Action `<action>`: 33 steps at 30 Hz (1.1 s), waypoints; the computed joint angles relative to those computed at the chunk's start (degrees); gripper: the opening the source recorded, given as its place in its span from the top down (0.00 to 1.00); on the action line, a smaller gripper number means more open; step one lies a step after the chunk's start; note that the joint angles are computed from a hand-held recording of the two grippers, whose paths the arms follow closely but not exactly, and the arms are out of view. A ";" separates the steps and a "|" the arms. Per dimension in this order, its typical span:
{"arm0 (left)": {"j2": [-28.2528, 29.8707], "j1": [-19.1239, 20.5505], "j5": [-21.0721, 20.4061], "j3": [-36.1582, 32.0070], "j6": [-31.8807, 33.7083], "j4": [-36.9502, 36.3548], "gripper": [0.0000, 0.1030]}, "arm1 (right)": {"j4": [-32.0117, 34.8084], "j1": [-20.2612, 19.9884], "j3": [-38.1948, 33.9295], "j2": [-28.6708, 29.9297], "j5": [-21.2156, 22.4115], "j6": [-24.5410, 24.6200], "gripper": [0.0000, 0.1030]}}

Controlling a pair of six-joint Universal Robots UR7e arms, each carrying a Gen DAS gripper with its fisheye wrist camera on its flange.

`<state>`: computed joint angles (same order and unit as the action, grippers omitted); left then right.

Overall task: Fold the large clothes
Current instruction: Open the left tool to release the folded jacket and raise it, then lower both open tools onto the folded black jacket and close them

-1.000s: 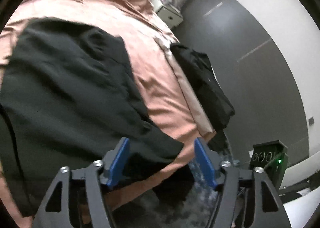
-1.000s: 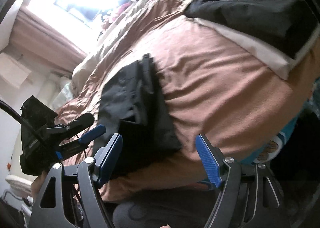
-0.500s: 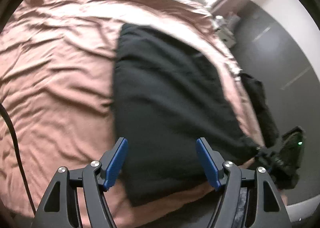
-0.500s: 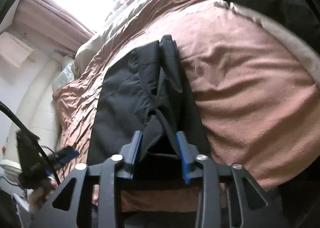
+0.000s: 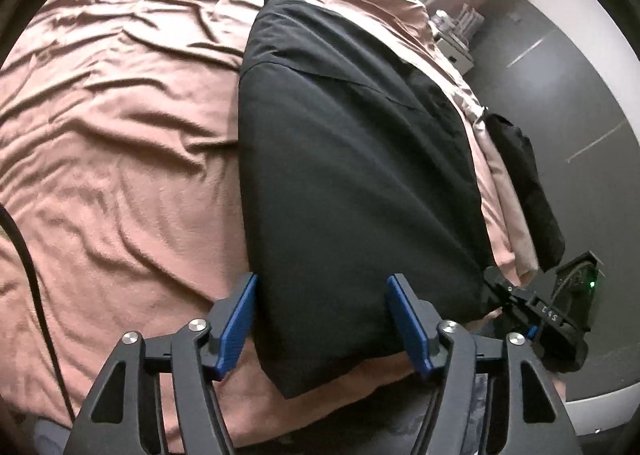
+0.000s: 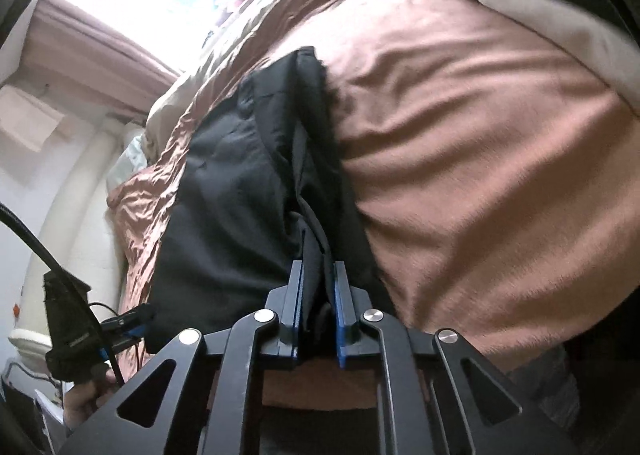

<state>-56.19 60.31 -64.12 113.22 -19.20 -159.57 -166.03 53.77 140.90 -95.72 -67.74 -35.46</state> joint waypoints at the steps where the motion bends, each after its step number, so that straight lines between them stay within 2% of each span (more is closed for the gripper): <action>1: 0.05 -0.53 0.55 0.25 0.25 -0.14 0.36 | 0.81 -0.96 0.02 -0.17 0.85 0.01 0.92; 6: 0.51 -2.13 3.38 1.05 -0.15 -0.49 0.36 | 1.59 -2.44 0.57 -1.45 2.66 -0.22 0.92; 12: -0.16 -3.08 2.97 1.41 -0.07 0.13 0.36 | -2.81 -1.96 2.17 -1.54 1.09 -0.46 0.91; 14: -0.74 -2.98 2.52 1.43 0.03 0.41 0.36 | -0.50 -2.02 1.75 -2.81 1.57 0.10 0.90; 18: -2.37 -2.31 1.69 1.62 -0.22 0.50 0.36 | 5.19 -1.34 0.03 -4.83 2.93 -1.74 0.89; 21: -3.33 -1.62 1.15 1.69 0.25 -1.33 0.34 | 6.16 0.81 -1.09 -5.70 0.42 -1.85 0.80; 22: -3.48 -1.15 0.64 1.41 0.01 -1.51 0.34 | 5.39 1.65 -1.25 -5.83 -0.50 -2.27 0.67; 23: -3.51 -0.58 0.06 0.99 -0.39 -1.48 0.31 | 5.23 2.33 -1.58 -5.96 -0.98 -2.77 0.45; 25: -3.28 0.44 -0.89 -0.02 -1.02 -1.12 0.29 | 6.40 3.33 -2.91 -5.88 -1.12 -3.59 0.28; 28: -2.68 1.71 -1.46 -1.72 -1.01 -0.38 0.29 | 9.01 4.75 -5.91 -4.55 -1.97 -4.01 0.28; 33: -1.04 3.63 -2.21 -4.51 -0.40 0.00 0.29 | 13.62 8.36 -13.09 1.46 -5.30 -2.80 0.28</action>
